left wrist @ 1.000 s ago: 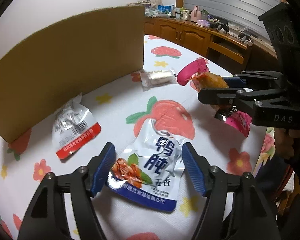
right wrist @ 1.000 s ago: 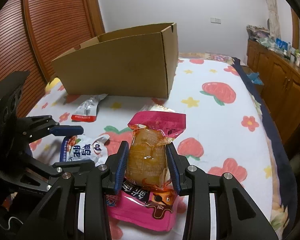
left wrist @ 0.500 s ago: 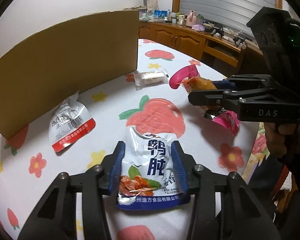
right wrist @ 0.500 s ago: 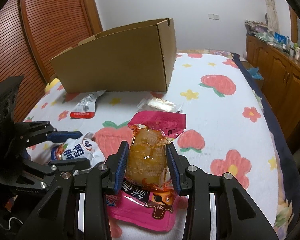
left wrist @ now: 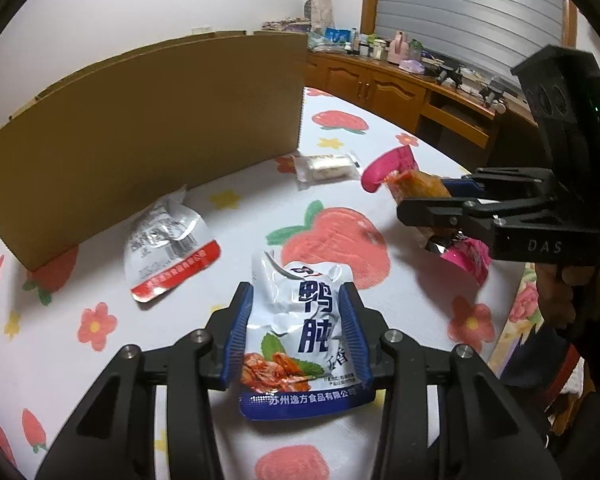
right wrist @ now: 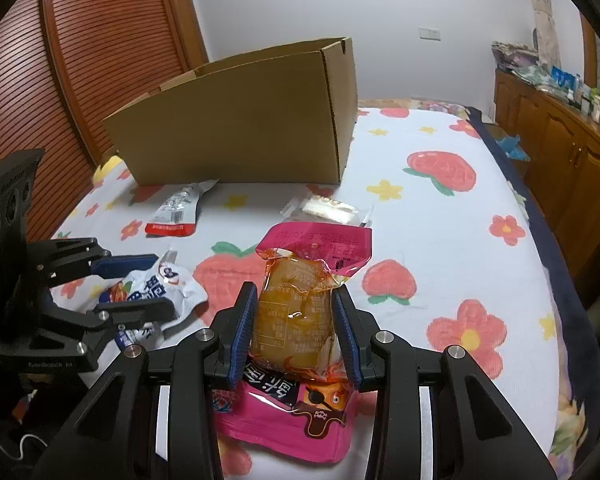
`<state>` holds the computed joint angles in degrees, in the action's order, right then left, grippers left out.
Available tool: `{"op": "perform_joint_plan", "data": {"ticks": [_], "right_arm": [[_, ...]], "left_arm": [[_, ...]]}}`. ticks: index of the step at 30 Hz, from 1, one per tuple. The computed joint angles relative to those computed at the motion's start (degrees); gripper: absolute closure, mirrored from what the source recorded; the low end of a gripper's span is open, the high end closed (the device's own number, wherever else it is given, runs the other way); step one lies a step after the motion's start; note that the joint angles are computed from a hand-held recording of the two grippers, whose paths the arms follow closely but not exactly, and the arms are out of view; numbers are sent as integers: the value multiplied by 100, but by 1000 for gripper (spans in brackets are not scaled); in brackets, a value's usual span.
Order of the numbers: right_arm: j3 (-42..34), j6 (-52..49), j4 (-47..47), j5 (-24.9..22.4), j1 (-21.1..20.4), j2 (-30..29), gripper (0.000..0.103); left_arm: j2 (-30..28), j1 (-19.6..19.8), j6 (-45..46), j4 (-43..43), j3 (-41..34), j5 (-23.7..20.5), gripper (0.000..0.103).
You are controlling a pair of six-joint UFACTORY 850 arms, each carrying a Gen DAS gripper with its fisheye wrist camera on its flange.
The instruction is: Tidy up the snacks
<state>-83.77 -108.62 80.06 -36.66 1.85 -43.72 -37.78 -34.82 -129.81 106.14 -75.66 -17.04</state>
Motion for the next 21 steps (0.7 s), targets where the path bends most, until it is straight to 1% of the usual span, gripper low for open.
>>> {"op": "perform_joint_plan", "data": {"ticks": [3, 8, 18, 21], "right_arm": [[11, -5, 11, -3, 11, 14, 65], [12, -31, 40, -10, 43, 37, 65], [-53, -147, 156, -112, 120, 127, 65], [-89, -228, 208, -138, 169, 181, 65]], "left_arm": [[54, -22, -282, 242, 80, -282, 61], [136, 26, -656, 525, 150, -432, 61], [417, 122, -466, 432, 228, -822, 61], [534, 161, -586, 611, 291, -957, 61]]}}
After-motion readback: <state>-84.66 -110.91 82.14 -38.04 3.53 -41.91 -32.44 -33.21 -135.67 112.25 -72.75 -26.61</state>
